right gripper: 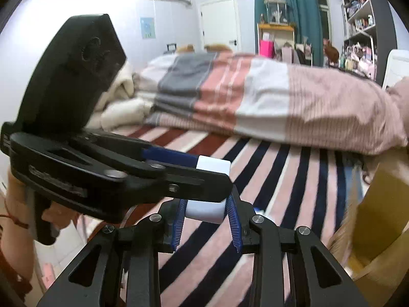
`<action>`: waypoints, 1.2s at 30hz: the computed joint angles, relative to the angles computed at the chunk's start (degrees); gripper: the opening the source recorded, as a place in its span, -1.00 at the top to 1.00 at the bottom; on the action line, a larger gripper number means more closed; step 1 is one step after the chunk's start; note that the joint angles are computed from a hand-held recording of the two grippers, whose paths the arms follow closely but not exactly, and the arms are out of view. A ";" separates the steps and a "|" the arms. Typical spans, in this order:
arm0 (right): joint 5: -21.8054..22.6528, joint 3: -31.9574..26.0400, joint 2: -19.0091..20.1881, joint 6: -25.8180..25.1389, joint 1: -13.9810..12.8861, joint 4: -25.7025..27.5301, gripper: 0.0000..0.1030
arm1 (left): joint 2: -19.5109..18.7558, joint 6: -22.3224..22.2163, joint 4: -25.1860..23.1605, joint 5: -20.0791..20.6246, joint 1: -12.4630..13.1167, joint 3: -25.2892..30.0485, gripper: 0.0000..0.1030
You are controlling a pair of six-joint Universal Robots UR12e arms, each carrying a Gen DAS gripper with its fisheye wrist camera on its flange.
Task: Organize rigid objects
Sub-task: 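Carry the white charger with the right gripper into the cardboard box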
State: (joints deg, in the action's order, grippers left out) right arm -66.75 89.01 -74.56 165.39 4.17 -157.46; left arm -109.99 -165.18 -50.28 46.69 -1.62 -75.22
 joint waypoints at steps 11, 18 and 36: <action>-4.35 -2.10 -1.31 6.41 -6.58 0.13 0.49 | -11.35 8.75 -15.66 3.85 -9.07 22.61 0.44; -8.63 -4.54 -1.02 9.88 -10.63 8.53 0.50 | -21.69 14.44 -33.21 5.47 -13.20 40.83 0.45; -15.41 -5.59 -1.70 4.65 -9.30 16.94 0.21 | -15.80 8.73 -21.90 9.60 -10.61 30.28 -0.40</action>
